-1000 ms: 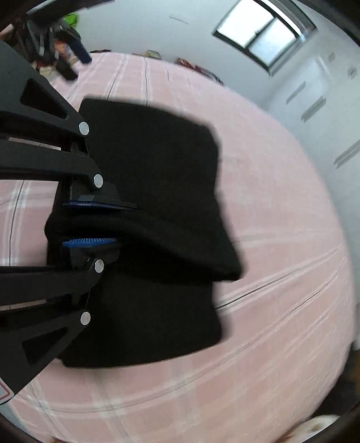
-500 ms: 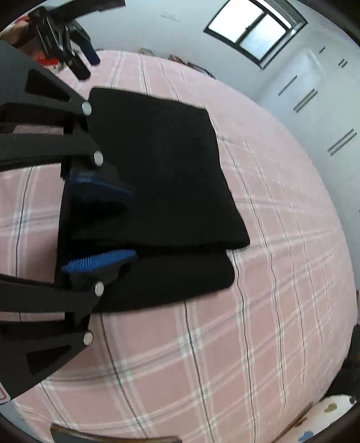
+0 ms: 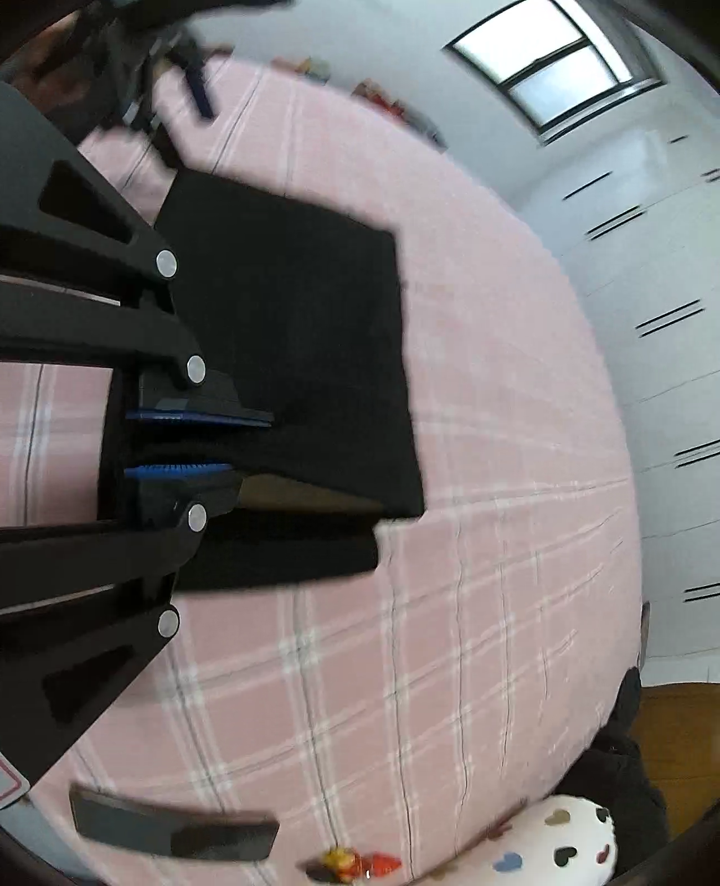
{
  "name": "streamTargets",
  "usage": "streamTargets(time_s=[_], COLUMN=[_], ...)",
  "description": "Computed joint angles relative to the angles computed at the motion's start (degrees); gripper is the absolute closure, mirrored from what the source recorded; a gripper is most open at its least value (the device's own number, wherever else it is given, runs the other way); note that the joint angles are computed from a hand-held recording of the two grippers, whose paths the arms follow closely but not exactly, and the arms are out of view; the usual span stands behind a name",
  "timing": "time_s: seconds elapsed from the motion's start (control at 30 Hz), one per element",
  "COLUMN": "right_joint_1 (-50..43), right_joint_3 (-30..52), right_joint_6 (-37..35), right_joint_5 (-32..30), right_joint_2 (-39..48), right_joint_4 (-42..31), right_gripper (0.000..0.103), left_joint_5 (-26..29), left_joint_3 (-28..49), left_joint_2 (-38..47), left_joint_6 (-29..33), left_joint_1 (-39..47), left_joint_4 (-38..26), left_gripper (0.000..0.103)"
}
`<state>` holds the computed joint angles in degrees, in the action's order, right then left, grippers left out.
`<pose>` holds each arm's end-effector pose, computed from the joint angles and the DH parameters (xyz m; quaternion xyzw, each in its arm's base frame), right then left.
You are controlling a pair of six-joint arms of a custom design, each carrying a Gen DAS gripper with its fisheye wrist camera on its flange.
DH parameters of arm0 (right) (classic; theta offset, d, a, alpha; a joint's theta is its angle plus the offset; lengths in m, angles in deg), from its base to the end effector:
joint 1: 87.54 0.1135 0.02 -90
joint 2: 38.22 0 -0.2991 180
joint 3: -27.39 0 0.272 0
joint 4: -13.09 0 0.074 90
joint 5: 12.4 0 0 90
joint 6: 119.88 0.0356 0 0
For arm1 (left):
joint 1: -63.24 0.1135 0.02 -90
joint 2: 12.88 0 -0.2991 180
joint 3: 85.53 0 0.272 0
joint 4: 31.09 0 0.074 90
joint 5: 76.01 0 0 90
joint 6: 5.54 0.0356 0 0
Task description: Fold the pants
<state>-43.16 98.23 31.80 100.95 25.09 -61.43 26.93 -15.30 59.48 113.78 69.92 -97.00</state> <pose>0.1507 0.1277 0.3182 0.1842 0.9426 0.0368 0.2759 0.2411 0.0202 0.2876 0.2125 0.9523 -0.0467 0.2142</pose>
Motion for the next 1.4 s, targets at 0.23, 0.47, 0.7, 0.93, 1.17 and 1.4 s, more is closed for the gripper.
streamTargets(time_s=[0.23,0.47,0.7,0.93,1.17,1.4], right_joint_1=[-1.00,-1.68,-9.82,-11.88,1.62,9.88], right_joint_3=[-3.66,-3.72,-10.33,-17.49,1.94,-3.49], right_joint_6=[2.41,3.43,-1.47,0.18,-2.45,13.50], right_joint_5=[-3.79,-1.45,-11.50,-15.49,-5.44,-4.67], right_joint_2=[-2.35,-8.97,-9.71,-9.88,-2.63,1.40], right_joint_4=[5.21,0.89,8.26,21.06,12.47,5.59], right_gripper=[0.085,0.040,0.028,0.050,0.079,0.064], left_joint_5=[-1.75,6.17,15.04,18.73,21.63,4.26], left_joint_3=[-1.31,1.40,10.08,7.66,19.18,10.98], left_joint_2=[-0.15,4.82,24.83,24.80,21.90,18.90], left_joint_6=[-0.88,-0.67,-6.41,-6.24,3.04,9.68], left_joint_1=[-2.32,1.70,4.99,3.84,11.10,17.90], left_joint_4=[0.95,-1.54,-3.09,1.93,-11.65,-1.30], left_gripper=[0.011,0.007,0.007,0.052,0.070,0.052])
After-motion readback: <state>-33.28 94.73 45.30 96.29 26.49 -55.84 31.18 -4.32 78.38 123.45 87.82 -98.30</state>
